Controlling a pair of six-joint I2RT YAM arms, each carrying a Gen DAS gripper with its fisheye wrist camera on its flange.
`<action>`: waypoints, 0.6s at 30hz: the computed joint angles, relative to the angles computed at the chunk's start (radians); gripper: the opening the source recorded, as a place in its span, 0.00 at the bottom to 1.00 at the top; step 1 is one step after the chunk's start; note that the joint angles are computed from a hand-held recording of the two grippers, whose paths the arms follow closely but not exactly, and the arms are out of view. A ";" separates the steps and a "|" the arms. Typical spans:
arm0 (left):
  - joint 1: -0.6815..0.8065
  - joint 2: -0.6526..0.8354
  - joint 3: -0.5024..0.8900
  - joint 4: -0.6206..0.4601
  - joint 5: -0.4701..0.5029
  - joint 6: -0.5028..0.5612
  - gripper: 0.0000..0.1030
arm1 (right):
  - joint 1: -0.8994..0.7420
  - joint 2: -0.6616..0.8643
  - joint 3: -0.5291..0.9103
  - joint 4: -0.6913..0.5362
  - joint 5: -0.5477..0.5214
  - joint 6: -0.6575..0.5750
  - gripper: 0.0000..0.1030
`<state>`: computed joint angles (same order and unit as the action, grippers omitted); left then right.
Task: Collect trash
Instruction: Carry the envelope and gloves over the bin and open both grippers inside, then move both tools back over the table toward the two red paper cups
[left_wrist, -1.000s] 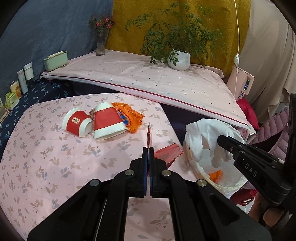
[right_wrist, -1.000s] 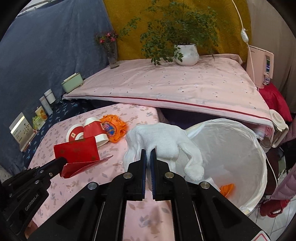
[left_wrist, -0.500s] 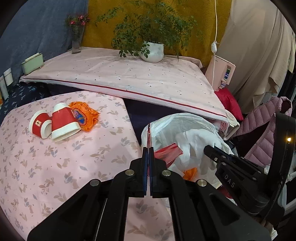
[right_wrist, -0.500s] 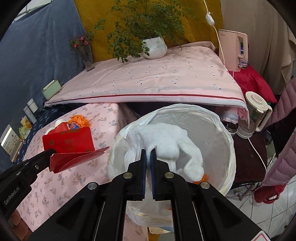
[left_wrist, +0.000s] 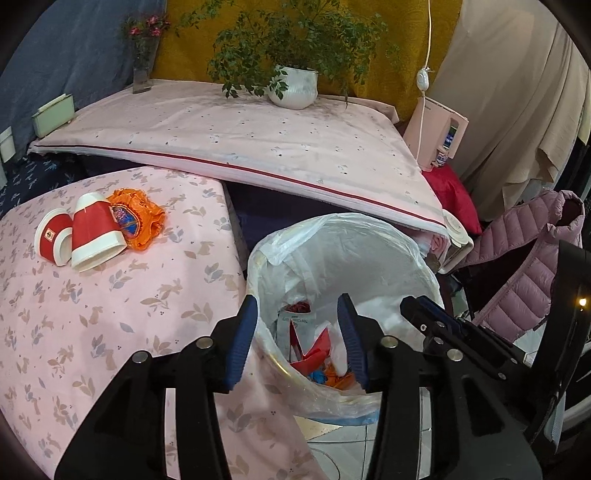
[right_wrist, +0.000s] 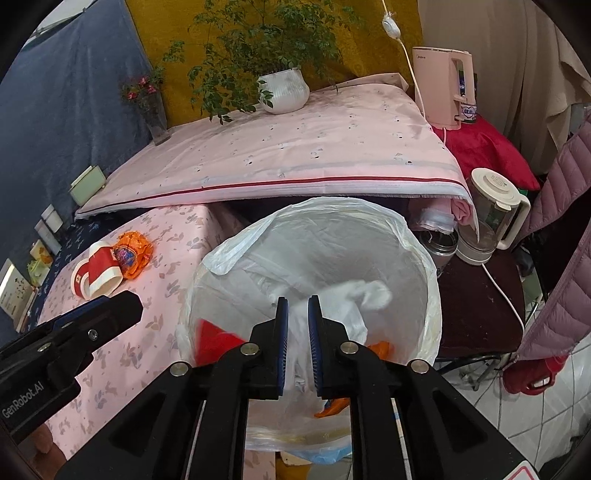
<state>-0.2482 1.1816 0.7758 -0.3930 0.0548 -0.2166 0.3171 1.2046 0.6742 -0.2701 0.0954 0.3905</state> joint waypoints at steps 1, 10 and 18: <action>0.005 0.000 -0.001 -0.004 -0.003 0.004 0.42 | 0.003 -0.002 0.000 0.000 0.003 0.000 0.18; 0.095 -0.035 -0.046 -0.015 -0.026 0.048 0.42 | 0.092 0.000 0.022 -0.010 0.050 0.026 0.33; 0.246 -0.083 -0.101 -0.014 0.019 0.117 0.42 | 0.212 0.050 0.065 -0.014 0.105 0.058 0.41</action>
<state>-0.0021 1.0982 0.6749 -0.4065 0.0741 -0.0999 0.5288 1.2542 0.7391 -0.2842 0.2002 0.4481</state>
